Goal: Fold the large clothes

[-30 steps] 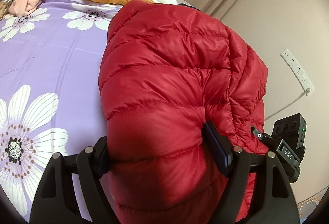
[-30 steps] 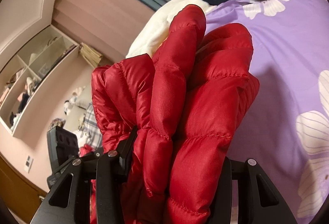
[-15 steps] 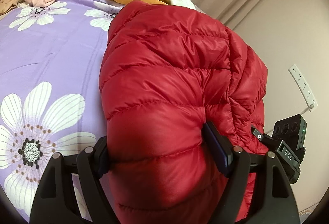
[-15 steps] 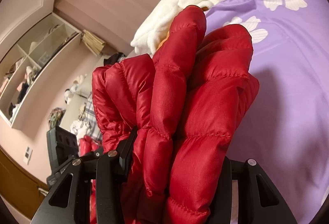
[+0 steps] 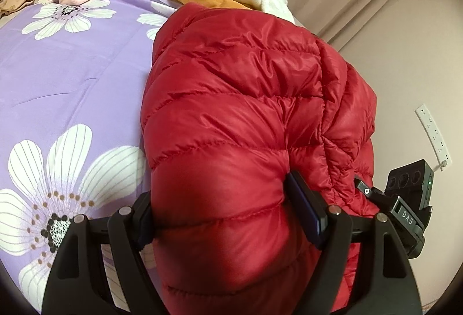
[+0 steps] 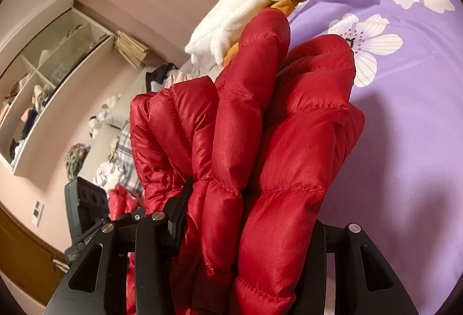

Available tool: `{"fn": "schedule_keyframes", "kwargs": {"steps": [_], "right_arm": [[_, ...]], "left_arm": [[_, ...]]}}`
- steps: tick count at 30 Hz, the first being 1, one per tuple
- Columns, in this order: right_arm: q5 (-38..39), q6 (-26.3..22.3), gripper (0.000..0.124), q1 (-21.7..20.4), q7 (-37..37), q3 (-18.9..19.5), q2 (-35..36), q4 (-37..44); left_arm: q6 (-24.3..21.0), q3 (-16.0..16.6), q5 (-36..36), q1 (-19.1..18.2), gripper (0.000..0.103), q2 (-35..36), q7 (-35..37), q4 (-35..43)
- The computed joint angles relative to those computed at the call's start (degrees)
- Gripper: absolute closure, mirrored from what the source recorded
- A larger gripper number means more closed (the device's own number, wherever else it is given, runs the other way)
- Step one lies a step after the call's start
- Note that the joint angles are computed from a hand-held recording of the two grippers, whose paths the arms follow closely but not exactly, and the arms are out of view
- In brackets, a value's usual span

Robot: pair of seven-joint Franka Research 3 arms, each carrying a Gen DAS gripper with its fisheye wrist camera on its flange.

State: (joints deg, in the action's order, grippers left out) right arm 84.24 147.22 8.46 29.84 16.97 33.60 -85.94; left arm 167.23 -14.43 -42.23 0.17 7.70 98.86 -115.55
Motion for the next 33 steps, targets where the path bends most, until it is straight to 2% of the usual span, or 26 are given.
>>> {"fn": "schedule_keyframes", "kwargs": {"steps": [14,24,33], "right_arm": [[-2.9,0.0,0.076,0.5,2.6,-0.2,0.5,1.1],[-4.5,1.5,0.076,1.0,4.6,0.6,0.9,1.5],[-4.6,3.0,0.075,1.3,6.1,1.0,1.2,1.4]], "left_arm": [[-1.8,-0.7,2.1,3.5,0.024,4.9,-1.1,5.2],[-2.9,-2.2,3.6,6.4,0.024,8.1,-1.5,8.3],[-2.9,-3.0,5.7,7.5,0.024,9.4,-2.3,9.3]]}}
